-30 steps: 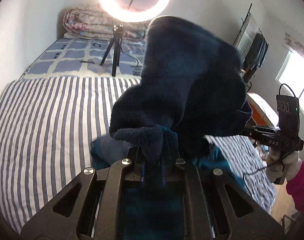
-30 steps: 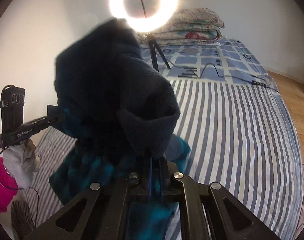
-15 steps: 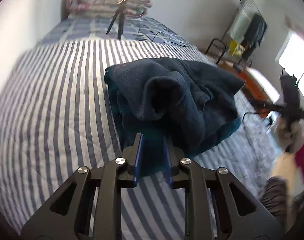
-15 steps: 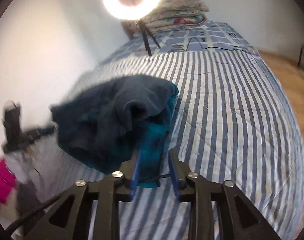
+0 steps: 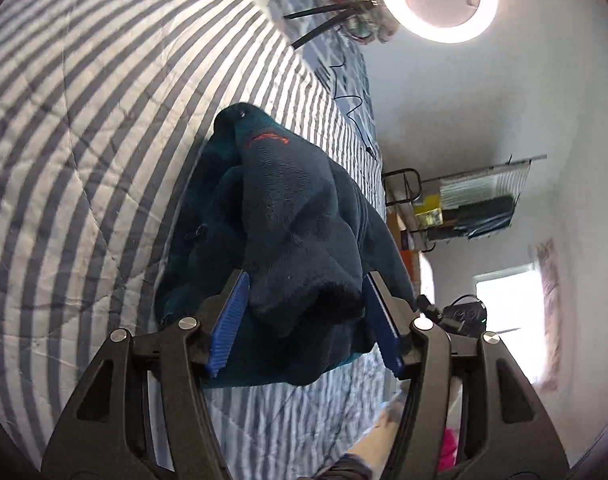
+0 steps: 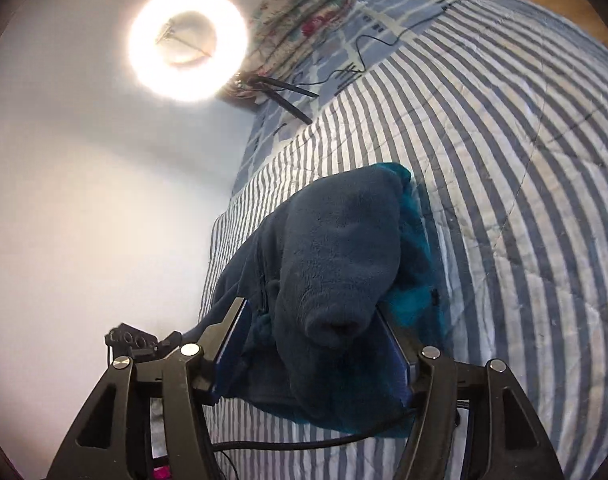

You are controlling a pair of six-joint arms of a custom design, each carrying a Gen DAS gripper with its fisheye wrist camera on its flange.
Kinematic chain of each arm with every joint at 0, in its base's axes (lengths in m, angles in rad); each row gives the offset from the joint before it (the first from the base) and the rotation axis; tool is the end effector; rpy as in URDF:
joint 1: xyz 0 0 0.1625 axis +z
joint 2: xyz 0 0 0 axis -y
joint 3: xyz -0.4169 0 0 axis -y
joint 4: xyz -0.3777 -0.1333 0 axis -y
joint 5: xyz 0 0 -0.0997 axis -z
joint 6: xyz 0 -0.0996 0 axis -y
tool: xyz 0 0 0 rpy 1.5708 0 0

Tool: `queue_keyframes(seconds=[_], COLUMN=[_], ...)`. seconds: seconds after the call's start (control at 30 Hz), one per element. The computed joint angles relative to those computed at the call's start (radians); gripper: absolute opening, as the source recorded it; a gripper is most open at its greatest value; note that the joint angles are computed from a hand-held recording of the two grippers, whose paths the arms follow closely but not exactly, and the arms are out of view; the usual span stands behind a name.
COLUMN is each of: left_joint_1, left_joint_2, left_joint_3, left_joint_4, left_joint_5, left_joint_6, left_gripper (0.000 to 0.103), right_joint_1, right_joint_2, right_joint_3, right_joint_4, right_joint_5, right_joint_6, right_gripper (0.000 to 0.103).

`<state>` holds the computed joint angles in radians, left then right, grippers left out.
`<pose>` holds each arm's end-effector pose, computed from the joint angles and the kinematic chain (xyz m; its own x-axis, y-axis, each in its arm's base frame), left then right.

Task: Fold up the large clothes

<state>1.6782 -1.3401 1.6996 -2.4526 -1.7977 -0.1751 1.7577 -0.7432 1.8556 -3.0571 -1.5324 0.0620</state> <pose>0.1728 -0.5685 0.4011 -0.9496 -0.1431 0.2789 -0.2623 0.8497 -0.4573 0.2468 -0.5673 0.0497 -0.9881 -0.1424 -0.0583 -0.1120 0.9253 -0.3623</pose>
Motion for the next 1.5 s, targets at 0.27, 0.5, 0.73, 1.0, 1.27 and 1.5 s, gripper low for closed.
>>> queue_keyframes(seconds=[0.27, 0.5, 0.73, 1.0, 1.27, 1.5], left_joint_1=[-0.04, -0.067, -0.021, -0.123, -0.229, -0.27], left_joint_2=[-0.008, -0.159, -0.101, -0.211, -0.272, -0.066], left_joint_3=[0.024, 0.144, 0.206, 0.242, 0.233, 0.068], left_joint_4=[-0.068, -0.041, -0.09, -0.074, -0.128, -0.137], left_joint_5=[0.08, 0.178, 0.309, 0.417, 0.457, 0.452], left_joint_6=[0.017, 0.176, 0.198, 0.285, 0.331, 0.283], left_gripper=[0.006, 0.006, 0.006, 0.024, 0.024, 0.024], right_joint_1=[0.058, 0.081, 0.027, 0.104, 0.232, 0.268], right_joint_2=[0.021, -0.121, -0.002, -0.078, -0.11, 0.132], right_joint_3=[-0.011, 0.217, 0.253, 0.225, 0.141, -0.169], right_joint_4=[-0.012, -0.127, -0.17, -0.074, -0.095, 0.01], right_joint_5=[-0.101, -0.066, -0.216, -0.302, -0.38, -0.351], right_joint_6=[-0.001, -0.011, 0.011, -0.03, -0.17, -0.248], right_gripper=[0.008, 0.007, 0.006, 0.032, 0.033, 0.031])
